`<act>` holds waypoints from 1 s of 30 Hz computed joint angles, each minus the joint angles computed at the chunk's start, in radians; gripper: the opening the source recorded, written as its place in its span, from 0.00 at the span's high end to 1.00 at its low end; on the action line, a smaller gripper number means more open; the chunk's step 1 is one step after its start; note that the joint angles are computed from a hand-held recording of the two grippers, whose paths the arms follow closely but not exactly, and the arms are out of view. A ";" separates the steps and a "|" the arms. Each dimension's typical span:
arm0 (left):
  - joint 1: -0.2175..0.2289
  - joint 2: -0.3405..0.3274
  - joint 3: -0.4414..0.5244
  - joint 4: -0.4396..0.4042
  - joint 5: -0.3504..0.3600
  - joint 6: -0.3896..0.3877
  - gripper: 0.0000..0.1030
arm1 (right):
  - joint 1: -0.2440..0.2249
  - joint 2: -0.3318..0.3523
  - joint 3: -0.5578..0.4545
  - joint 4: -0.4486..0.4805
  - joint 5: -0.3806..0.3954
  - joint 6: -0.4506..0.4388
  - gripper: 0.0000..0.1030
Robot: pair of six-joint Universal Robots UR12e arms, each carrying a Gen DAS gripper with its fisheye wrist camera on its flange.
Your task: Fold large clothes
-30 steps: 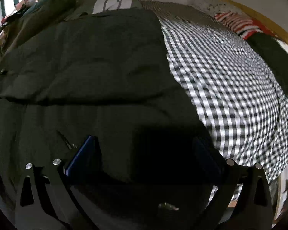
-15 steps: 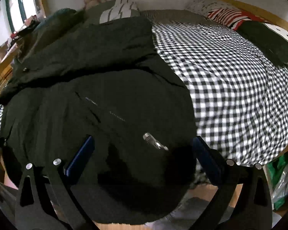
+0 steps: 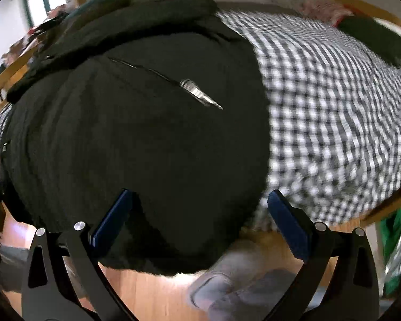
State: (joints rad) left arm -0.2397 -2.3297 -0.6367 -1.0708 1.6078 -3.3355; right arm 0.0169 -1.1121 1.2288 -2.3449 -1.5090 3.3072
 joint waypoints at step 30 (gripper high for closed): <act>0.072 0.046 -0.098 0.021 -0.327 -0.053 0.76 | -0.096 0.046 0.053 0.038 0.584 0.083 0.64</act>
State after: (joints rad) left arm -0.1681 -2.2841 -0.7349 -1.0500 1.2806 -3.3881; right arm -0.0793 -1.0664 1.2821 -2.3066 -0.9247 3.3899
